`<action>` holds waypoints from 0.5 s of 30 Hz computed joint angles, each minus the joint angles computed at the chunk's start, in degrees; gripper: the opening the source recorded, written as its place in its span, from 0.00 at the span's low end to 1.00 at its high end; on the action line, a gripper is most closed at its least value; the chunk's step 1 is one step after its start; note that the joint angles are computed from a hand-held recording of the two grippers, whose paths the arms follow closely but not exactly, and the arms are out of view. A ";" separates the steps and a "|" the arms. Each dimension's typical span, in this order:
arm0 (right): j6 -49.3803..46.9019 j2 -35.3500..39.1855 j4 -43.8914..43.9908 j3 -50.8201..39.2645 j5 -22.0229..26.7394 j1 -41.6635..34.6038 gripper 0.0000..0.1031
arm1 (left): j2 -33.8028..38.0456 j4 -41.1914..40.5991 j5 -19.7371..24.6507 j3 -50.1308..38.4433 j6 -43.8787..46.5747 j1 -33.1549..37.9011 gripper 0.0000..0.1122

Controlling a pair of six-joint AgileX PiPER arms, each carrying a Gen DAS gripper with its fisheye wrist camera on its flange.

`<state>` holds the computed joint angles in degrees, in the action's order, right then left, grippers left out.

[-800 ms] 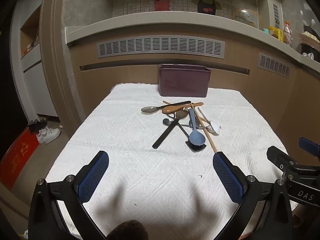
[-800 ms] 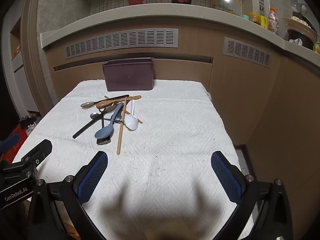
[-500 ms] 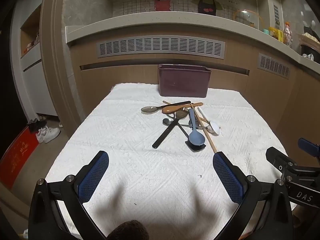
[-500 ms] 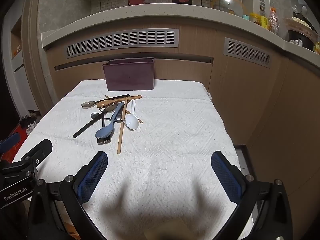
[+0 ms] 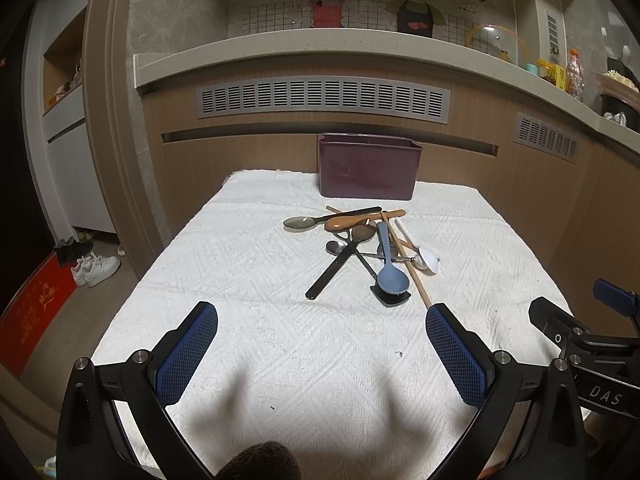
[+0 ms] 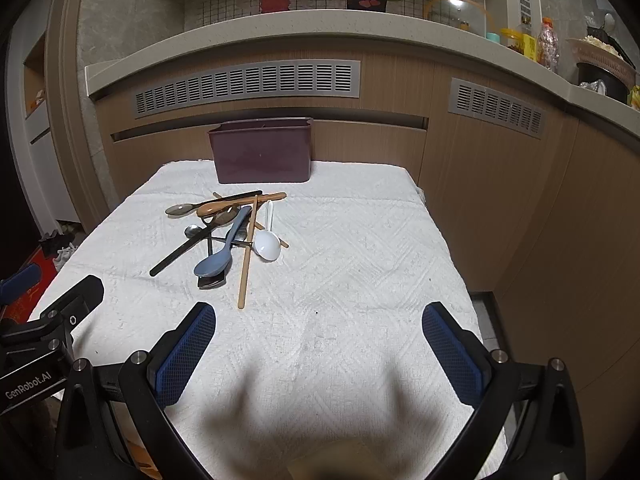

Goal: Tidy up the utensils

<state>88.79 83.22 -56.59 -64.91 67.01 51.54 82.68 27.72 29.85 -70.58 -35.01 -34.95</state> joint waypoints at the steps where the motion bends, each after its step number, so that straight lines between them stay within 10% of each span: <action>1: -0.02 0.02 0.02 -0.05 0.03 0.01 1.00 | -0.07 -0.10 0.01 0.03 0.12 0.03 0.92; 15: 0.09 0.02 -0.04 -0.05 0.13 0.12 1.00 | -0.14 0.00 -0.09 0.15 0.05 -0.07 0.92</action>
